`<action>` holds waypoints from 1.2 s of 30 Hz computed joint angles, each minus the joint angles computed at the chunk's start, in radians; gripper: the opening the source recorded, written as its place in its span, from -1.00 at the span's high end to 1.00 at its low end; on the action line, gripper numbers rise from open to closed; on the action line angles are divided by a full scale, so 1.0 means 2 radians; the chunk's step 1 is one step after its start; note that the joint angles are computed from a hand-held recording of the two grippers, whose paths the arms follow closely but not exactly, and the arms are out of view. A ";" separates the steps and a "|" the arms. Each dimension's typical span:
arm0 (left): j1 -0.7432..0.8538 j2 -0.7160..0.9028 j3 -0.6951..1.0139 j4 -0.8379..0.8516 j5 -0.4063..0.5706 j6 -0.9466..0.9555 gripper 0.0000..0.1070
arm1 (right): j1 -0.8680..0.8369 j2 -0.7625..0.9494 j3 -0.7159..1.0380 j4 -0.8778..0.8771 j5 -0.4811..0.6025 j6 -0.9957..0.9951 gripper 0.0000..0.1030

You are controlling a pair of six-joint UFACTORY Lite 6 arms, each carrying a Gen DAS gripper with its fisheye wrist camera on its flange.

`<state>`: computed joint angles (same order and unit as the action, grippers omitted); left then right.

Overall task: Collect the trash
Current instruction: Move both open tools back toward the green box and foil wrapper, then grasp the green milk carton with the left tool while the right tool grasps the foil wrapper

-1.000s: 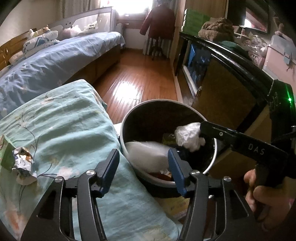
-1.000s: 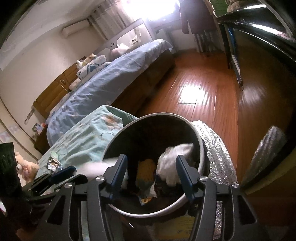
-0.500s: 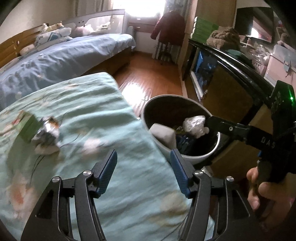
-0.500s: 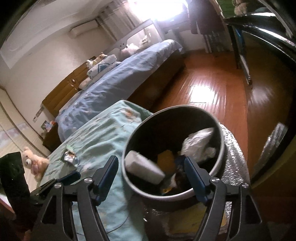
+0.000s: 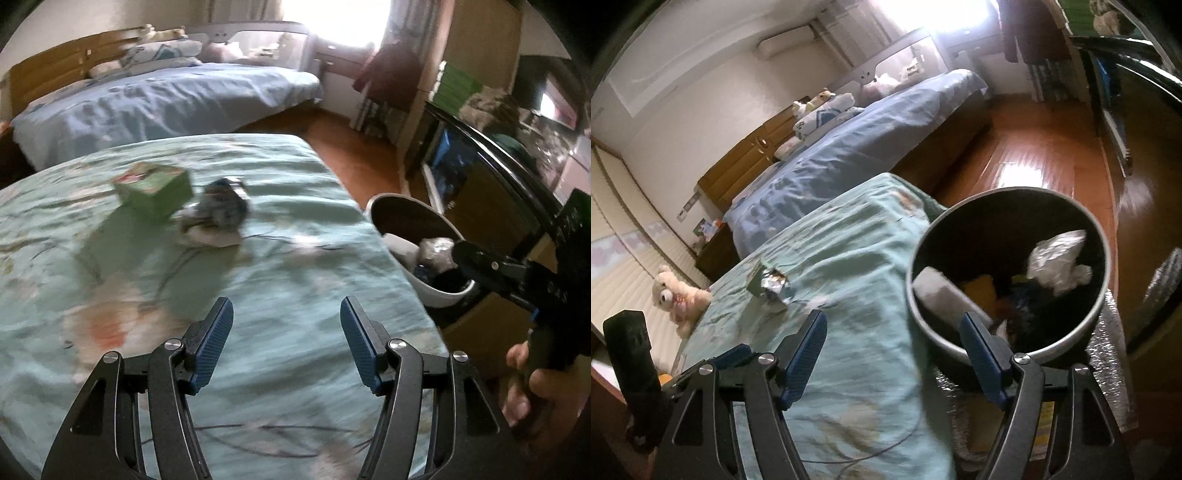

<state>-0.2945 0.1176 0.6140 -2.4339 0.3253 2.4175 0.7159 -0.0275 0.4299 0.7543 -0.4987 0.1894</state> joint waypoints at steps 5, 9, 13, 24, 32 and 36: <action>0.037 -0.003 -0.013 0.014 0.011 -0.004 -0.14 | 0.026 0.037 0.034 0.010 -0.001 -0.005 -0.48; 0.075 0.001 -0.018 0.038 0.022 -0.014 -0.15 | 0.038 0.066 0.064 0.010 0.001 -0.008 -0.48; 0.115 0.009 -0.016 0.071 0.031 -0.028 -0.15 | 0.043 0.102 0.106 0.005 0.011 -0.018 -0.48; 0.182 0.053 0.034 0.156 0.040 -0.095 -0.15 | 0.032 0.222 0.247 -0.061 0.051 -0.004 -0.46; 0.170 0.101 0.114 0.193 0.020 -0.140 -0.16 | 0.008 0.300 0.359 -0.097 0.098 -0.011 -0.31; 0.156 0.139 0.168 0.217 0.006 -0.172 -0.16 | -0.008 0.333 0.404 -0.140 0.119 0.021 -0.12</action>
<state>0.0177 0.3951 0.9500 -1.9990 0.3375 2.0736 0.7003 0.6382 1.2378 0.4734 -0.2599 0.2312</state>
